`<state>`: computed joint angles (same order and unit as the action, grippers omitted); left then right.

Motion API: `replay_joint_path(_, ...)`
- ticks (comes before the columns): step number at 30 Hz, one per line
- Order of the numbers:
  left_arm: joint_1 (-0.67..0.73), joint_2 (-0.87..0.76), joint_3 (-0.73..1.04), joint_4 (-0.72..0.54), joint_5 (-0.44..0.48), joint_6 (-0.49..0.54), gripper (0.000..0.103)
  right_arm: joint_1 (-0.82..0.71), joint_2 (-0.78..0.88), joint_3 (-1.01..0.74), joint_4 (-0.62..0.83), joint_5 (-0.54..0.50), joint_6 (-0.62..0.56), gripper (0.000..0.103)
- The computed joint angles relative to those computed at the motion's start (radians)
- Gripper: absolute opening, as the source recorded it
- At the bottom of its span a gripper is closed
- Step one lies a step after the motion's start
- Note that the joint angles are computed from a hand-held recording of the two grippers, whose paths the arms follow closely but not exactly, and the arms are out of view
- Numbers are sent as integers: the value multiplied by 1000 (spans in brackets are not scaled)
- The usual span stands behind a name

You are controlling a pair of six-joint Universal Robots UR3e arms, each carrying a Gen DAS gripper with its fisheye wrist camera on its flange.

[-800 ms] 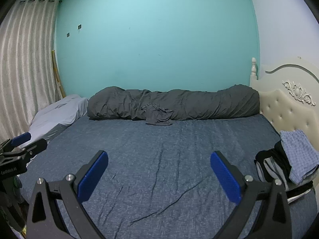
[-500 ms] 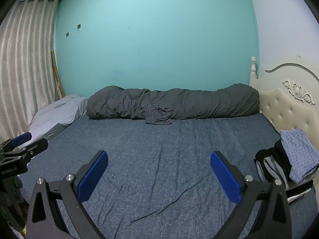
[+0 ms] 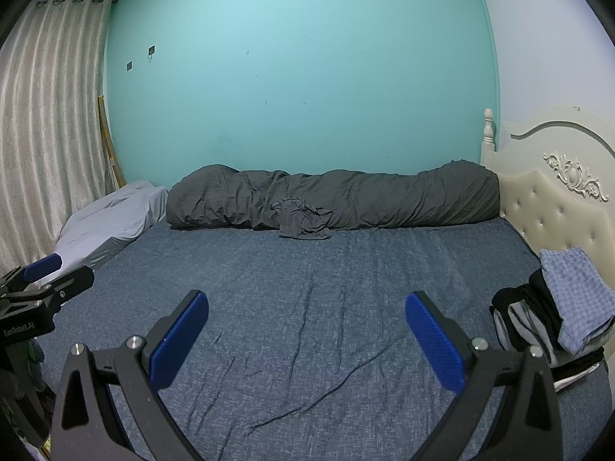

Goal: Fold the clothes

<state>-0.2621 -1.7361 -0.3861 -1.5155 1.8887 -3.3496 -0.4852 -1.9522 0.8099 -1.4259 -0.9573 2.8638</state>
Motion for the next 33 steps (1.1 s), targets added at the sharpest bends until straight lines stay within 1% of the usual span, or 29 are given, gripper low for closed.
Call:
replay_joint_path(8,-8,32,-63,39,-1,4,103,-8,6,-12,9,-8,-8,103)
replay_joint_path(14,-11,35,-64,40,0,9,103,-83,-15,-24,72,57,-58,103)
replay_joint_path(19,-18,-34,78,-36,3,12,103,-171,-27,-69,169,131,-120,103)
replay_joint_path(25,-14,-45,110,-51,-2,17,103,-117,-1,-77,124,86,-79,103)
replay_joint_path(29,-13,-99,223,-109,-2,19,103,-95,-3,-62,97,64,-61,103)
replay_joint_path(30,-14,-98,221,-108,-2,19,103,-83,1,-62,87,53,-53,103)
replay_joint_path(33,-15,-84,191,-92,-2,18,103,-99,5,-77,104,66,-66,103)
